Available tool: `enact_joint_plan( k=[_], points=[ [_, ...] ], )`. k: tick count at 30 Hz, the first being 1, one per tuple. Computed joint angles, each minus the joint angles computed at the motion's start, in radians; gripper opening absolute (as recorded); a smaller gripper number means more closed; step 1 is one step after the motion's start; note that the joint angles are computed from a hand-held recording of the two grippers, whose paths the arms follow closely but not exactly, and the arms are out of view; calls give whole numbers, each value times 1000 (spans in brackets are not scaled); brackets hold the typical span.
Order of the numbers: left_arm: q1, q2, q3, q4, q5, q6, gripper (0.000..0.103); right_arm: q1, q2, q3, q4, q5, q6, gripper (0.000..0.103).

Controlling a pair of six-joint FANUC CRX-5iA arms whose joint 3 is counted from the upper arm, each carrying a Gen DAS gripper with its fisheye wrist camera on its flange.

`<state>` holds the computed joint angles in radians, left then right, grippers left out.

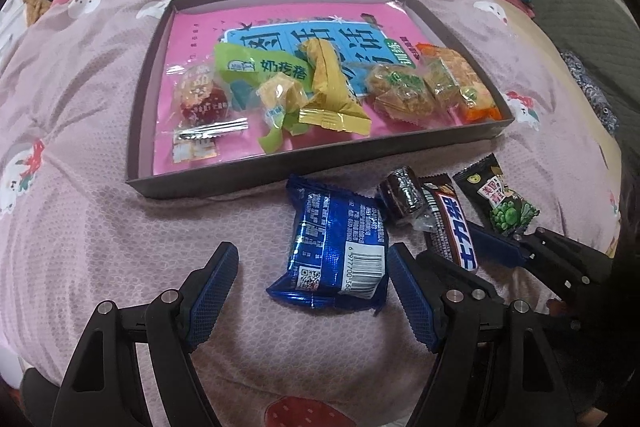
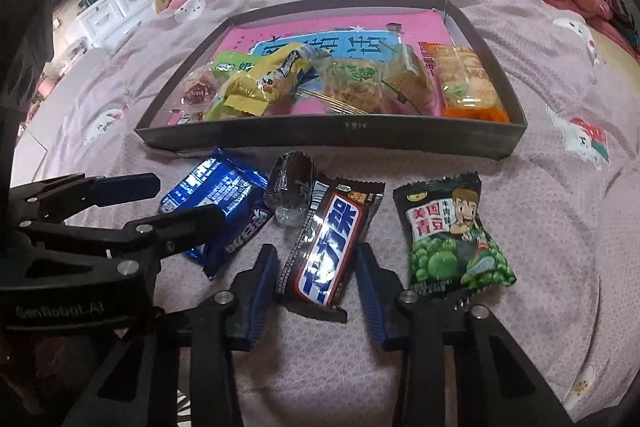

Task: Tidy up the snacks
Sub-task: 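Grasp the blue biscuit pack with left tool while right tool grasps the Snickers bar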

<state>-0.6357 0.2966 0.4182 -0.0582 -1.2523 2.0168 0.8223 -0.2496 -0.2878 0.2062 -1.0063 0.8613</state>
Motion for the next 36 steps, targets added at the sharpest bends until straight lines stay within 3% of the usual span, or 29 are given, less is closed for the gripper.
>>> enact_joint_plan(
  k=[6, 13, 22, 34, 36],
  points=[
    [-1, 30, 16, 18, -18, -20, 78, 9, -4, -3, 17, -11, 13, 33],
    [14, 24, -19, 54, 24, -29, 78, 0, -32, -3, -14, -21, 32, 31],
    [25, 20, -37, 86, 55, -55, 52, -12, -41, 4, -40, -28, 43, 30],
    [41, -53, -118, 121, 114, -62, 52, 5, 24, 31, 5, -48, 63, 28],
    [40, -66, -124, 120, 123, -65, 52, -12, 9, 35, -36, -38, 81, 28]
  ],
)
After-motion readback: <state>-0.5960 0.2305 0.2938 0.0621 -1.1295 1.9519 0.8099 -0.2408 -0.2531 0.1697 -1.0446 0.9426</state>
